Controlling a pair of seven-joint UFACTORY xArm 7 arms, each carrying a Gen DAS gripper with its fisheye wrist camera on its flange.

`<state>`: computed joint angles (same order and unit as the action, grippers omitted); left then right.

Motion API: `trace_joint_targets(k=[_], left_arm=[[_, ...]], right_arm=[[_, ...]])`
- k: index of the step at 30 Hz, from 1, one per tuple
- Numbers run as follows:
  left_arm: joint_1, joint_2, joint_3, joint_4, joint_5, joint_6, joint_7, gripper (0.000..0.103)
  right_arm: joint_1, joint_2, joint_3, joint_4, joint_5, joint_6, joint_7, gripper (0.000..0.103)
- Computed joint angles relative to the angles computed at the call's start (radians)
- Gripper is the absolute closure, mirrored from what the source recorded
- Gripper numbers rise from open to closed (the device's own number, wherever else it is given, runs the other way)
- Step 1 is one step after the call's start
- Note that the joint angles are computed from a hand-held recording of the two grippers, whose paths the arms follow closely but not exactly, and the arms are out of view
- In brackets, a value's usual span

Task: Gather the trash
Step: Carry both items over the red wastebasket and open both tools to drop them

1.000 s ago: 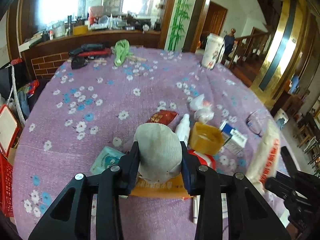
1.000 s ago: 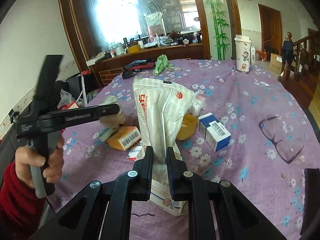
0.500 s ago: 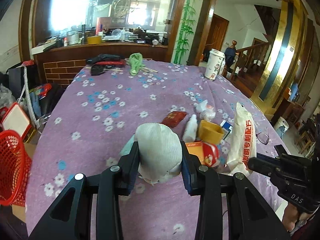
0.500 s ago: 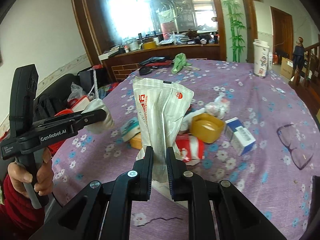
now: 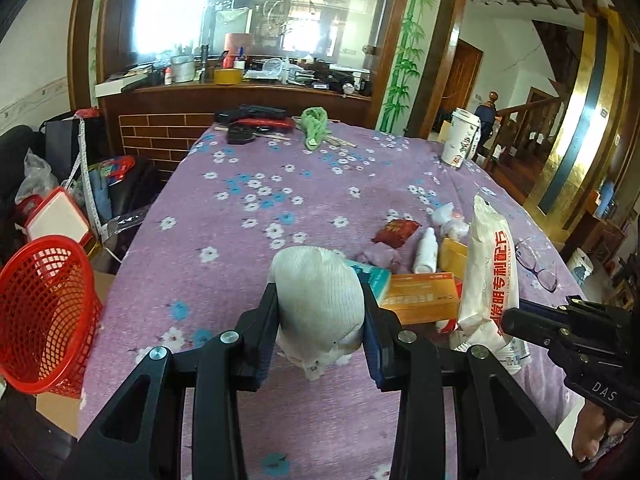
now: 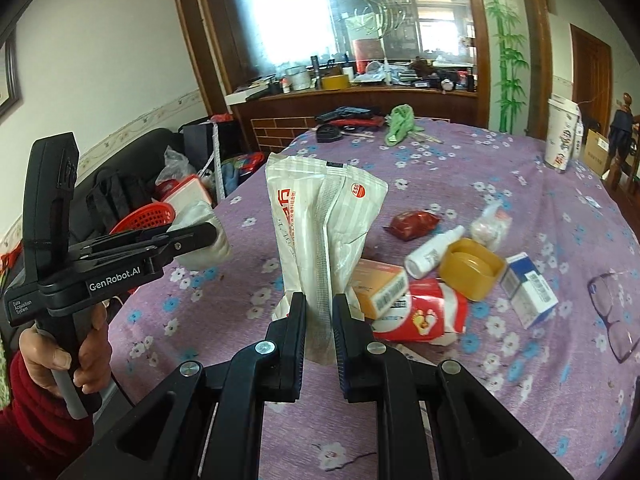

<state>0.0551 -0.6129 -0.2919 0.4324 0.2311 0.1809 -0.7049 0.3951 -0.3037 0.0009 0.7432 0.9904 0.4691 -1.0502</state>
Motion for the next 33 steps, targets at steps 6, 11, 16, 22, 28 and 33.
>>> trace_joint_targets(k=[6, 11, 16, 22, 28, 33], left_arm=[[-0.002, -0.040, 0.018, -0.030, -0.003, 0.014, 0.007, 0.067], [-0.006, -0.076, 0.036, -0.059, -0.015, 0.020, 0.019, 0.067], [-0.003, -0.109, 0.056, -0.085, -0.030, 0.029, 0.034, 0.067], [0.005, -0.177, 0.098, -0.129, -0.052, 0.046, 0.067, 0.067], [0.030, -0.255, 0.159, -0.178, -0.079, 0.071, 0.120, 0.067], [0.064, -0.315, 0.206, -0.209, -0.102, 0.098, 0.174, 0.066]], right_arm=[[0.012, 0.003, 0.015, 0.005, -0.008, -0.001, 0.013, 0.089], [0.024, 0.012, 0.029, 0.013, -0.025, -0.003, 0.028, 0.089], [0.038, 0.037, 0.043, 0.036, -0.038, 0.003, 0.043, 0.089], [0.056, 0.075, 0.074, 0.070, -0.052, 0.004, 0.057, 0.089], [0.081, 0.101, 0.114, 0.101, -0.073, -0.001, 0.082, 0.089], [0.106, 0.134, 0.146, 0.136, -0.101, -0.006, 0.121, 0.089]])
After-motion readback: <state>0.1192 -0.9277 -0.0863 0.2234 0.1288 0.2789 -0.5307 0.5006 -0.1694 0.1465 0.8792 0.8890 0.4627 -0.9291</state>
